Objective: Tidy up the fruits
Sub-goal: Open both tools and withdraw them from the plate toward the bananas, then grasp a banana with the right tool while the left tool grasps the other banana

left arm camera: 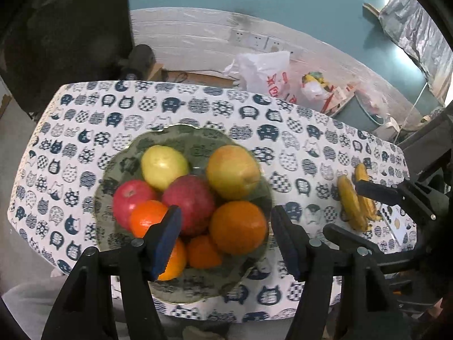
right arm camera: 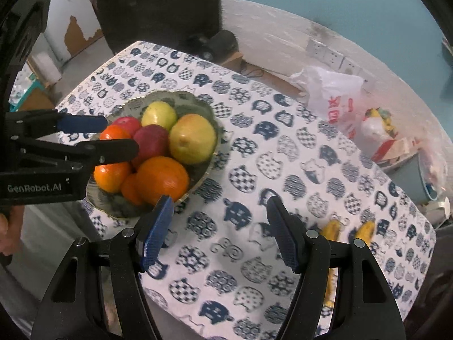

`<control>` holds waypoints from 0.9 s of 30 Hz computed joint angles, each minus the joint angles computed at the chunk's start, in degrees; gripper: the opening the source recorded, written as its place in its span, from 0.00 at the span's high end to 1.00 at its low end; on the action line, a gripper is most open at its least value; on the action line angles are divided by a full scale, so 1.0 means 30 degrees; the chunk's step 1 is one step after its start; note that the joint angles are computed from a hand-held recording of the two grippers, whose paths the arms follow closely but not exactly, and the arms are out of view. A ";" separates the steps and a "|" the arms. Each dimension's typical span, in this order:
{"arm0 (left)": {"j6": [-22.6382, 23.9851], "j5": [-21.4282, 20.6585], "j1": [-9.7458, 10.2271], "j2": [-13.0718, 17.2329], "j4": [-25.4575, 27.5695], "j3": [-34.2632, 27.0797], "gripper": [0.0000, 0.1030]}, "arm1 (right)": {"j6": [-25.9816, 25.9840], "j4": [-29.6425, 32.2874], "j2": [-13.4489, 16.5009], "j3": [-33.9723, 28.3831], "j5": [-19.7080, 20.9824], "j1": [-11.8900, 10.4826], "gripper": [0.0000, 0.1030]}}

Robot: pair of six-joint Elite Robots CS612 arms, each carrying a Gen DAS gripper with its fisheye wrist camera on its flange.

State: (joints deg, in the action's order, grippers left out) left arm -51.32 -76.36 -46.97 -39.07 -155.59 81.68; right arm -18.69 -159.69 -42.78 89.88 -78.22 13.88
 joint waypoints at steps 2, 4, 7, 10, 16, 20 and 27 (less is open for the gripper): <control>0.0069 -0.0265 -0.0021 0.0158 0.0033 -0.0345 0.36 | 0.0101 -0.0059 -0.0101 0.0164 0.0075 -0.0180 0.33; 0.0162 -0.0361 -0.0075 0.0341 0.0280 -0.0775 0.36 | 0.0310 -0.0116 -0.0193 0.0315 0.0134 -0.0375 0.33; 0.0617 -0.0162 -0.0245 0.0716 0.0961 -0.1623 0.35 | 0.0728 -0.0256 -0.0266 0.0491 0.0184 -0.0705 0.33; 0.0867 -0.0256 -0.0322 0.1119 0.1636 -0.2459 0.35 | 0.1062 -0.0307 -0.0313 0.0612 0.0143 -0.0972 0.33; 0.1284 -0.0592 -0.0471 0.1975 0.2864 -0.4143 0.34 | 0.1689 -0.0174 -0.0314 0.0788 -0.0130 -0.1535 0.32; 0.1923 -0.0652 -0.0623 0.2717 0.3957 -0.5535 0.32 | 0.2153 0.0318 -0.0154 0.0715 -0.0512 -0.1929 0.32; 0.2017 -0.1868 -0.0684 0.4123 0.5586 -0.8063 0.32 | 0.3067 0.0781 0.0017 0.0752 -0.1072 -0.2693 0.32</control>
State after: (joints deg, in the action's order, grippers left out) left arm -45.27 -81.97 -49.02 -26.70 -138.83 57.49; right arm -9.49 -157.35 -42.73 92.14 -81.44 5.80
